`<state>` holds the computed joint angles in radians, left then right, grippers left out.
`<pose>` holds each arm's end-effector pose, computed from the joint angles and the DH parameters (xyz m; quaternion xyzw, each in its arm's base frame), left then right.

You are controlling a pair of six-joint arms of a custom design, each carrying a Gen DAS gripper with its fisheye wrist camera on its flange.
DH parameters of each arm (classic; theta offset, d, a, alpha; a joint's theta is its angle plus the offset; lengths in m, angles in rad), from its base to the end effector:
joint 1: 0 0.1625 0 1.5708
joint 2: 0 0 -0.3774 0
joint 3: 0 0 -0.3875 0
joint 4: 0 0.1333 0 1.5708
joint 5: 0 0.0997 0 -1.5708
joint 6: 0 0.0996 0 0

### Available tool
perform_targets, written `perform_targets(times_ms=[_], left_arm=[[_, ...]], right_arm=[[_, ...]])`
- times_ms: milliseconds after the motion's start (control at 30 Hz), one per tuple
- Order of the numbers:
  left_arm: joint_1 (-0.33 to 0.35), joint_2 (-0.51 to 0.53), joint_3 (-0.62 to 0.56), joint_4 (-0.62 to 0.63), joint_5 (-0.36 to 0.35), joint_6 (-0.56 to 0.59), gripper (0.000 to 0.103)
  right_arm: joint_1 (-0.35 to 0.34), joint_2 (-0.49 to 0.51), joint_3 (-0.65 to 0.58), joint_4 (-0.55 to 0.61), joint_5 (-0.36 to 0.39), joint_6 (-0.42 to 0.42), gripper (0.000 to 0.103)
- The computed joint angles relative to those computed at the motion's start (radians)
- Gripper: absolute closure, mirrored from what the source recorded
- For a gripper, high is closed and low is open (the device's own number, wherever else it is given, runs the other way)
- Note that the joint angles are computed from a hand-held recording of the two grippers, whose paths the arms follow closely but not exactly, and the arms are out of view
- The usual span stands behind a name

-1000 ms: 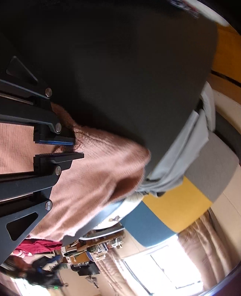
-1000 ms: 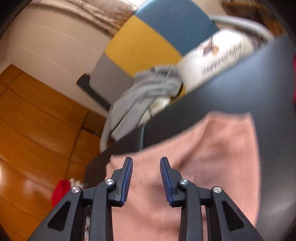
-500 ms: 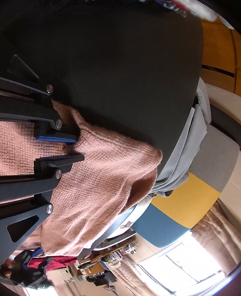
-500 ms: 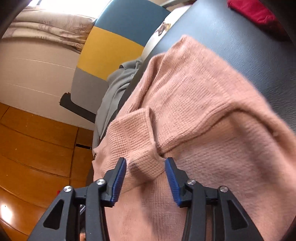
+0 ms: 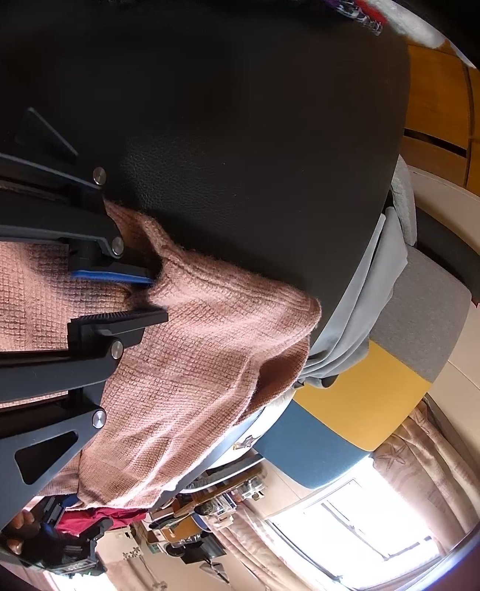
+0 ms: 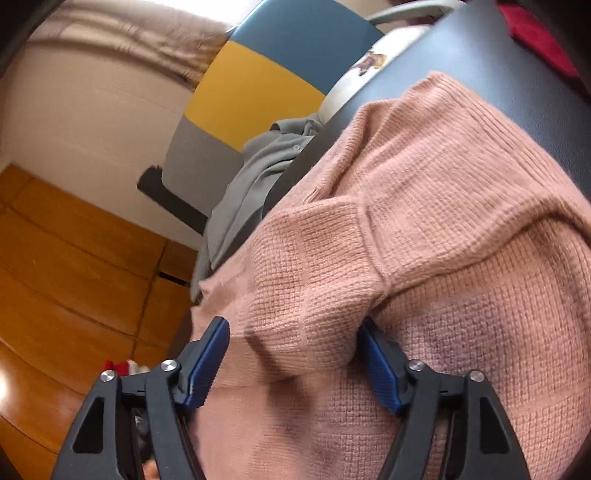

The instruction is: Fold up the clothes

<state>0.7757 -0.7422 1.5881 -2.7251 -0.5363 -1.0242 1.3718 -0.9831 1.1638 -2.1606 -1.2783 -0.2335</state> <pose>-0.3076 -0.6083 0.1093 -0.1736 0.8446 -0.4676 0.1947 0.0165 -0.7377 0.3591 -0.0463 0.9680 -0.2269 0.0962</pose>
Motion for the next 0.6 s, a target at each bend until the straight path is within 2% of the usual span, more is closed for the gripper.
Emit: perform_targets(times_ms=[67, 100, 167, 233, 267, 400, 533, 600], left_arm=[[0.001, 0.002, -0.003, -0.001, 0.000, 0.002, 0.089], [0.002, 0.005, -0.006, -0.001, 0.000, 0.004, 0.089], [0.003, 0.007, -0.007, -0.009, -0.001, 0.009, 0.089], [0.003, 0.007, -0.007, -0.015, -0.001, 0.014, 0.089], [0.003, 0.008, -0.007, -0.017, -0.002, 0.016, 0.089], [0.001, 0.005, -0.017, 0.014, -0.005, 0.011, 0.084], [-0.012, 0.012, -0.053, -0.048, -0.022, 0.085, 0.084], [-0.018, 0.017, -0.075, -0.096, -0.035, 0.138, 0.084]], right_arm=[[0.012, 0.003, 0.008, -0.037, -0.068, 0.018, 0.071], [0.019, 0.010, 0.008, -0.045, -0.086, 0.016, 0.092], [0.032, 0.024, 0.007, -0.060, -0.123, 0.011, 0.093], [0.030, 0.016, 0.006, -0.053, -0.081, 0.018, 0.094], [0.030, 0.003, 0.008, -0.058, -0.035, 0.009, 0.094], [0.087, -0.002, -0.075, -0.051, 0.012, -0.079, 0.094], [0.157, 0.086, -0.272, 0.025, -0.079, -0.146, 0.094], [0.188, 0.163, -0.388, 0.038, -0.113, -0.118, 0.094]])
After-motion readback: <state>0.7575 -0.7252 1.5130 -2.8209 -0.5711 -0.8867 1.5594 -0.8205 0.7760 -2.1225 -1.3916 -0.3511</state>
